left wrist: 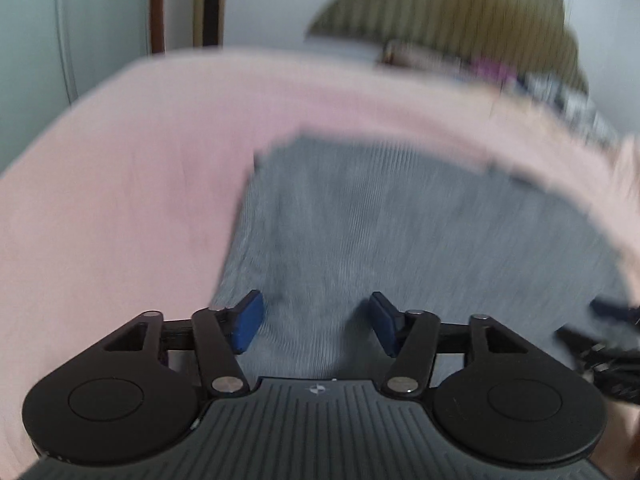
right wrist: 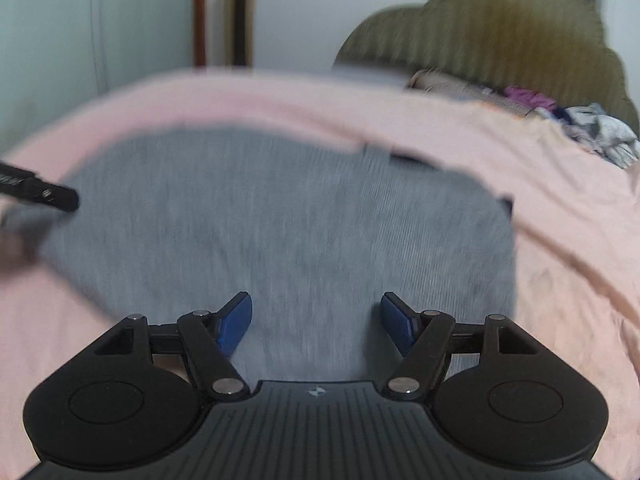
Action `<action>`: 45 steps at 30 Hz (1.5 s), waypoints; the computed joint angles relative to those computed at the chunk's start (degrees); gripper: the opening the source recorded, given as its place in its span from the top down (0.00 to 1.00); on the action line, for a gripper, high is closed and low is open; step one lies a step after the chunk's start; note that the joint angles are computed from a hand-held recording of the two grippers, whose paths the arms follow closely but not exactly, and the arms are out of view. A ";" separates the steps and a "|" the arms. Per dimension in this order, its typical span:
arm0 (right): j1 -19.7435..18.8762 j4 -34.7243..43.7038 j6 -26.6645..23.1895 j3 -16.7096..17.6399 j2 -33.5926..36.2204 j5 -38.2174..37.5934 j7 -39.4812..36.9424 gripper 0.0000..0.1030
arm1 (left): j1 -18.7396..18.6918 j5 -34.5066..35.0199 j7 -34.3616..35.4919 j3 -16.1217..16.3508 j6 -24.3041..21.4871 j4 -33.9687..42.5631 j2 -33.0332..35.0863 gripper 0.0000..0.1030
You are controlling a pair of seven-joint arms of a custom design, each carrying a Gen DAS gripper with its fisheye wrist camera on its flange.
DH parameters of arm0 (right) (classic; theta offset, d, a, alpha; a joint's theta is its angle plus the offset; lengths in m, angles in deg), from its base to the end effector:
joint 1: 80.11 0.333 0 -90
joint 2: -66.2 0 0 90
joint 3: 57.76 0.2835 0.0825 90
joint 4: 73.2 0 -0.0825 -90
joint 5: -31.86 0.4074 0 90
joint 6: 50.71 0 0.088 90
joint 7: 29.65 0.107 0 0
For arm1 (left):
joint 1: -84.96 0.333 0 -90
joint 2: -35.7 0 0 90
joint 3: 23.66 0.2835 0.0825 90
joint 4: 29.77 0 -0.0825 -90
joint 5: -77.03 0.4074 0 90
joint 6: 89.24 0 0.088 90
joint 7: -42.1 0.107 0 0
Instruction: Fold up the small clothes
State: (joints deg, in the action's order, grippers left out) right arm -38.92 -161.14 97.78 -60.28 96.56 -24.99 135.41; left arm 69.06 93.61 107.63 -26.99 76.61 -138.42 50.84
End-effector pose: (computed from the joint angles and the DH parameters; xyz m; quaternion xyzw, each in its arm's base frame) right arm 0.5630 0.4775 0.3595 -0.6770 0.6037 -0.3005 0.2947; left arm 0.6314 -0.2356 0.4051 -0.6058 0.7074 -0.2974 0.2103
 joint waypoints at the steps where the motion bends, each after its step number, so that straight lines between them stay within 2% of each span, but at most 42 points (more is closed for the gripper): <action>1: 0.44 -2.00 1.36 -0.59 -1.21 -2.00 0.75 0.30 | -2.24 5.83 -3.93 2.80 2.57 -1.90 -0.69 0.43; 2: 0.17 -3.65 1.72 -0.33 -2.52 -2.12 0.54 0.30 | -5.15 13.26 -9.24 6.21 4.11 -3.44 -1.63 0.43; 3: -0.13 -4.73 1.89 -0.19 -3.50 -2.11 1.44 0.30 | -6.52 17.29 -11.80 7.62 4.07 -4.20 -2.37 0.43; 5: 0.22 -5.80 1.52 -0.82 -4.86 -4.42 6.16 0.30 | -6.56 21.22 -14.66 7.51 3.41 -4.92 -3.41 0.43; 9: 0.33 -4.58 0.79 -1.12 -4.61 -10.32 15.26 0.28 | -3.37 20.02 -14.60 3.94 1.60 -4.54 -3.81 0.42; 13: -0.95 -2.55 0.34 -0.04 -2.64 -9.28 16.35 0.24 | -1.74 20.95 -15.86 2.04 0.38 -3.73 -3.63 0.40; 16: -1.05 -2.09 -0.84 0.38 -1.68 -7.06 15.85 0.24 | -1.93 23.57 -18.28 1.98 -0.21 -3.02 -3.16 0.36; 20: -0.24 -1.80 -1.52 0.16 -1.01 -7.44 14.40 0.10 | -1.62 24.41 -19.03 1.30 -0.87 -2.55 -2.88 0.29; 24: 0.47 -1.41 -2.32 -0.19 -0.55 -7.69 14.18 0.06 | -1.46 24.17 -19.39 0.91 -1.30 -2.05 -2.57 0.25; 38: 0.59 -2.12 -1.85 -0.29 -0.74 -8.67 16.17 0.00 | -2.39 28.49 -23.56 1.45 -3.02 -0.96 -1.97 0.07; 45: 0.82 -2.13 -2.20 -0.33 -0.67 -9.09 16.92 0.00 | -2.54 32.11 -26.95 1.31 -3.75 -0.88 -1.80 0.02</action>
